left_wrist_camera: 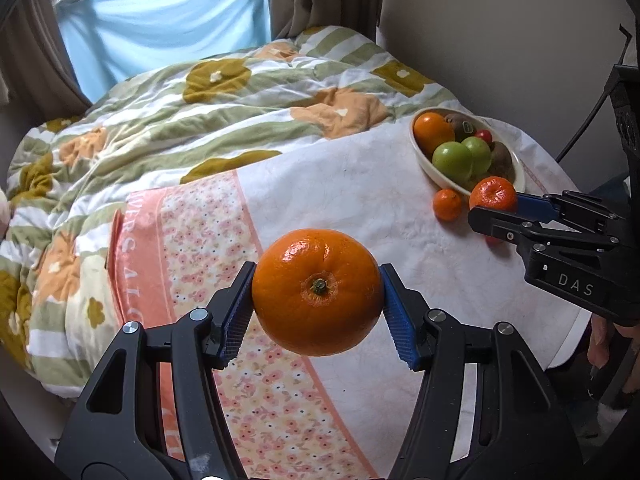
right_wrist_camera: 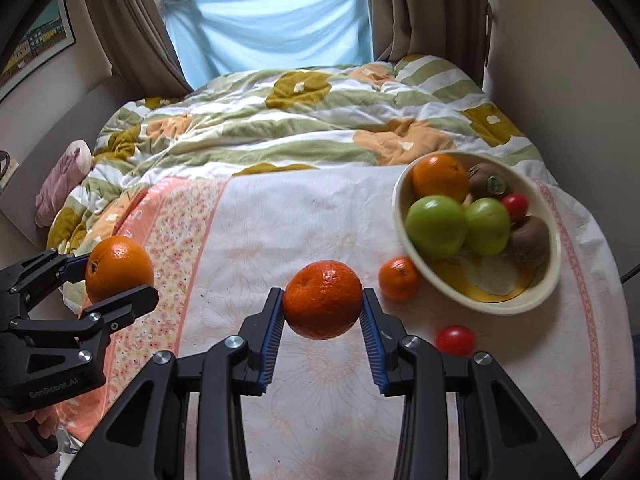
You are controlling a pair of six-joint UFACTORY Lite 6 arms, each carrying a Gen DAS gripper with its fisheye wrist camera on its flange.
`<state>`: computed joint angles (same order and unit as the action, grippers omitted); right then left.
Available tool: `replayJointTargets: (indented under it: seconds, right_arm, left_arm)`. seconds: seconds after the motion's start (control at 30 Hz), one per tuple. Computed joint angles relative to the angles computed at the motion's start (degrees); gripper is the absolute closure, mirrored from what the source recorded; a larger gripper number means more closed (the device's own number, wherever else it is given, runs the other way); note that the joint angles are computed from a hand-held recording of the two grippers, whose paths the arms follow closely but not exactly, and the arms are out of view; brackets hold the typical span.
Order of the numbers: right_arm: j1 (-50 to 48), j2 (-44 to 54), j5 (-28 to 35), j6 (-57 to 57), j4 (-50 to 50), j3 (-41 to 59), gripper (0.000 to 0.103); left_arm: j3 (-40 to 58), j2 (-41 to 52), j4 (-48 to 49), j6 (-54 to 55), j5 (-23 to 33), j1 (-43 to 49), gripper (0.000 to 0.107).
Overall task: Organize fruits
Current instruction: 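Carry the orange into the bowl and open the left gripper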
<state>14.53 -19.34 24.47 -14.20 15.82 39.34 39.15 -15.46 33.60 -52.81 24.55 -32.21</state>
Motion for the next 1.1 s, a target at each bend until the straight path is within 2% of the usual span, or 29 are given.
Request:
replayJointTargets:
  seconds: [0.17, 0.27, 0.53, 0.8, 1.1]
  right_arm:
    - [-9.14, -4.18, 7.94, -12.74, 7.57, 2.36, 0.068]
    - [-18.15, -4.49, 13.88, -25.43, 14.15, 4.77, 0.068]
    - [-38.41, 5.72, 25.34, -49.10, 22.83, 14.91, 0.068]
    - [-46.97, 21.32, 29.18, -59.08, 24.49, 27.95, 0.068]
    - [-49.38, 36.51, 30.37, -63.38, 24.39, 40.05, 0.068]
  left_arm:
    - [7.88, 3.35, 2.14, -6.38, 5.84, -6.35, 0.043]
    - [14.04, 7.92, 5.43, -12.77, 8.91, -10.59, 0.043]
    - [32.78, 24.52, 8.79, -22.54, 14.12, -18.56, 0.043]
    - [54.03, 44.28, 6.29, -22.19, 15.57, -20.40, 0.043]
    - [76.84, 65.45, 0.63, -16.92, 16.65, -18.76, 0.043]
